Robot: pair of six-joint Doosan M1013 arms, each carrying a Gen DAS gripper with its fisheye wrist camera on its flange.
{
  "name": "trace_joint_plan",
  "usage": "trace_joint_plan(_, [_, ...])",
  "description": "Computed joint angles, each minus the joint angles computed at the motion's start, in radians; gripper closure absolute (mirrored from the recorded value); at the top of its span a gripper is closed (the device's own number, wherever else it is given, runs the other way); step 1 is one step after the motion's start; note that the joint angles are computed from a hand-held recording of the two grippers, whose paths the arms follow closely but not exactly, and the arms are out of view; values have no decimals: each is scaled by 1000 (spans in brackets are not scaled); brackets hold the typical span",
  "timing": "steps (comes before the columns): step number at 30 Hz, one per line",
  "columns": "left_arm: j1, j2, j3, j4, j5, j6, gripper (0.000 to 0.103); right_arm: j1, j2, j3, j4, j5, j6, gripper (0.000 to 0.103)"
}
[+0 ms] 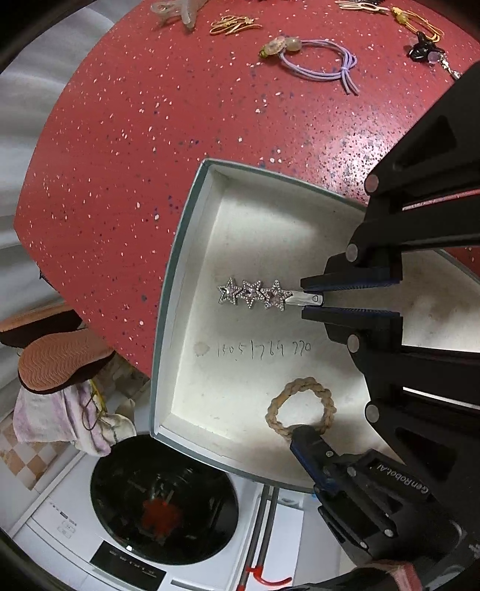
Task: Organize jewelry
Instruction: 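Open both tools to release bracelet and star clip in the tray, then move both tools back over the remaining accessories on the table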
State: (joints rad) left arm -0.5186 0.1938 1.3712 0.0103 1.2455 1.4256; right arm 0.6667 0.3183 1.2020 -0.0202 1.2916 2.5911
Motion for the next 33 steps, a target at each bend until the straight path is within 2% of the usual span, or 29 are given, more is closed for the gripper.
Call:
trace_joint_plan(2, [0, -1, 1, 2, 4, -2, 95, 1, 0, -3, 4, 0, -1, 89])
trace_joint_plan(6, [-1, 0, -2, 2, 12, -2, 95, 9, -6, -12, -27, 0, 25, 64])
trace_joint_plan(8, [1, 1, -3, -5, 18, 2, 95, 15, -10, -22, -58, 14, 38, 63])
trace_joint_plan(9, [1, 1, -3, -8, 19, 3, 88, 16, -16, -21, -65, 10, 46, 63])
trace_joint_plan(10, [3, 0, -3, -18, 23, 6, 40, 18, -21, -20, -73, 8, 55, 63])
trace_joint_plan(11, [1, -1, -2, -11, 24, -6, 1, 19, -25, -20, -82, 10, 67, 63])
trace_joint_plan(13, [-10, -17, 12, 24, -7, -34, 1, 22, -40, -9, -93, 5, 92, 63])
trace_joint_plan(21, [-34, -30, 16, 75, 7, -32, 1, 35, -97, 44, -108, 1, 165, 63])
trace_joint_plan(23, [-42, -40, 17, 85, 0, -31, 1, 39, -109, 55, -113, 2, 186, 56])
trace_joint_plan(25, [-47, -46, 14, 86, 1, -25, 1, 46, -133, 79, -115, -4, 216, 42])
trace_joint_plan(28, [-59, -54, 4, 78, 22, -22, 1, 56, -169, 115, -117, 0, 255, 38])
trace_joint_plan(30, [-67, -58, -4, 57, 40, -14, 1, 63, -192, 142, -116, 2, 290, 30])
trace_joint_plan(33, [-96, -67, -11, 54, 55, 1, 1, 74, -227, 180, -119, 8, 344, 29])
